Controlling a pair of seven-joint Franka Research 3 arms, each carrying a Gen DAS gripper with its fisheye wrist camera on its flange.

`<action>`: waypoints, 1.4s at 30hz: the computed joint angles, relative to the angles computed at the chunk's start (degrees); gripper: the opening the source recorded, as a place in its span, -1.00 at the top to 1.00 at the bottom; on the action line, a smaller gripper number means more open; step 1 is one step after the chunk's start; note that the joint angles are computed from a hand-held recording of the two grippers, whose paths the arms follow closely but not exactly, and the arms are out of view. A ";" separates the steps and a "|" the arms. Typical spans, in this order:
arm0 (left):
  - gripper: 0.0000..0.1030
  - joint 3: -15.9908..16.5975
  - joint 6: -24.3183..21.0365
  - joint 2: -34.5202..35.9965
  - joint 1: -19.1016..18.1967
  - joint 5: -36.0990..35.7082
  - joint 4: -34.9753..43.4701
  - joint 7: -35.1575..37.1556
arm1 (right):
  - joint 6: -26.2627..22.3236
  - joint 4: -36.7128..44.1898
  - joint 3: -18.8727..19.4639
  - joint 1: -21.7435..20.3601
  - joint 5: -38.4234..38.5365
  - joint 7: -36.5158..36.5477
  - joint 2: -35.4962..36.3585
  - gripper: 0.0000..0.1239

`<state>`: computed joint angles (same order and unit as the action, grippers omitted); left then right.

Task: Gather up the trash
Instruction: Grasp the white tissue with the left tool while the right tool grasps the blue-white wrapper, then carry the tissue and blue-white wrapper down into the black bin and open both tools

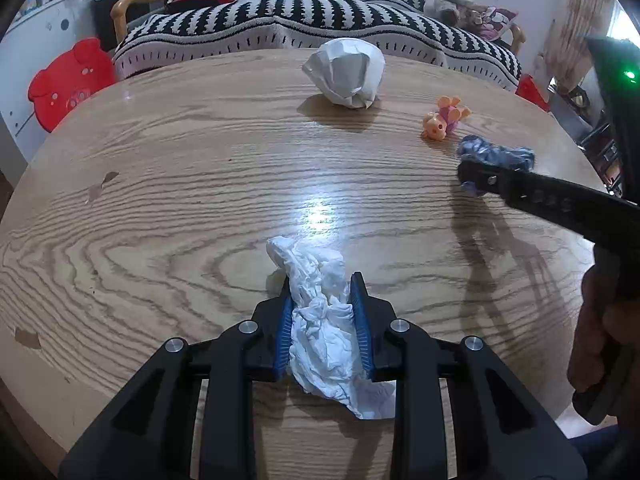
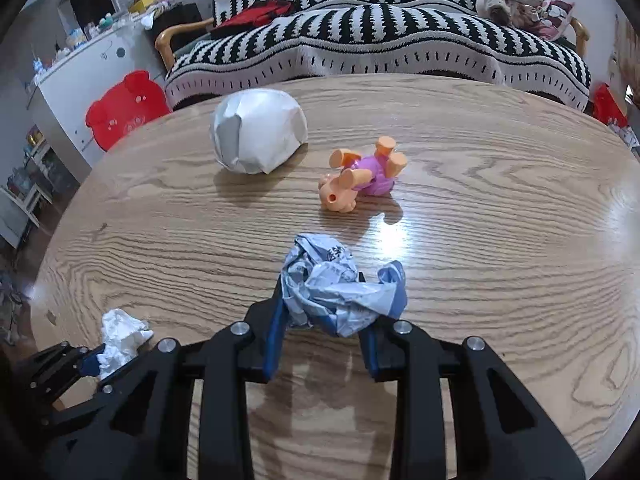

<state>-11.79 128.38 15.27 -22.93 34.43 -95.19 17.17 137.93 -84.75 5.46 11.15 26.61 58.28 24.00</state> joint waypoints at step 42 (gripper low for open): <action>0.48 -8.99 14.54 -15.64 -5.72 -16.87 -25.19 3.96 | -22.70 -48.10 -9.42 -4.43 10.68 -19.55 -42.58 0.48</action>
